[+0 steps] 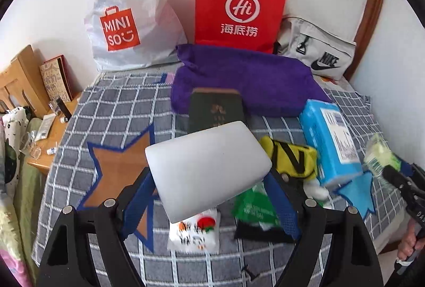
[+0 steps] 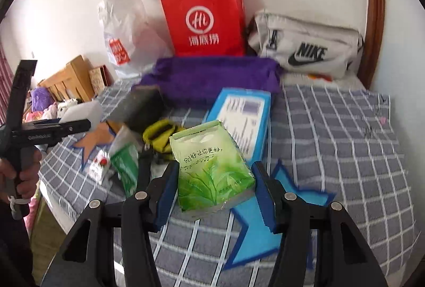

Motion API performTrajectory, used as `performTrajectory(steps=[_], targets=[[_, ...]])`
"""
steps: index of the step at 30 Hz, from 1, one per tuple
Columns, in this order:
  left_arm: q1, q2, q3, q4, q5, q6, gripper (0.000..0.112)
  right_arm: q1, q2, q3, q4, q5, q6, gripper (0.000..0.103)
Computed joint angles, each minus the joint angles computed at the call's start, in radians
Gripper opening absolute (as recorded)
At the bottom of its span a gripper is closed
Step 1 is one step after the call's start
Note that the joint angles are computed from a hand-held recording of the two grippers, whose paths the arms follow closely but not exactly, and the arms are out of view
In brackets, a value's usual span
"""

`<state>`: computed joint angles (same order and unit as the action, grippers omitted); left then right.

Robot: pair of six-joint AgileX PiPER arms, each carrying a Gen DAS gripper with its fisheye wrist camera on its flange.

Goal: Organize soft objects
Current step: 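Lift the sponge with the left gripper while the right carries the tea packet toward the towel, then open both grippers over the purple towel, releasing the sponge and tea packet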

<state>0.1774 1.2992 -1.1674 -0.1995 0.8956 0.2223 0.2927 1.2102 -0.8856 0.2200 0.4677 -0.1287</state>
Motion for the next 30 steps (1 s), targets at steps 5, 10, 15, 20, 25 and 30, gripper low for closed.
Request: performTrajectory(steps=[5, 10, 15, 20, 25, 30], targets=[[-0.035, 0.123, -0.152, 0.064, 0.0, -0.061, 0.082, -0.005, 0.152, -0.192, -0.077, 0.008, 0.075, 0.055], [-0.046, 0.251, -0.301, 0.086, 0.007, -0.087, 0.083, -0.045, 0.333, -0.417, -0.013, 0.045, 0.028, 0.055], [-0.065, 0.39, -0.447, 0.085, 0.018, -0.112, 0.083, -0.051, 0.508, -0.637, -0.057, 0.105, 0.073, 0.055], [-0.086, 0.543, -0.619, 0.075, 0.07, -0.138, 0.083, -0.063, 0.645, -0.798, -0.041, 0.152, 0.061, 0.055], [-0.106, 0.709, -0.842, 0.084, 0.153, -0.166, 0.083, -0.072, 0.794, -0.989, -0.038, 0.23, 0.045, 0.055], [-0.12, 0.919, -1.181, 0.098, 0.307, -0.207, 0.083, -0.081, 0.946, -1.21, -0.06, 0.339, 0.031, 0.055]])
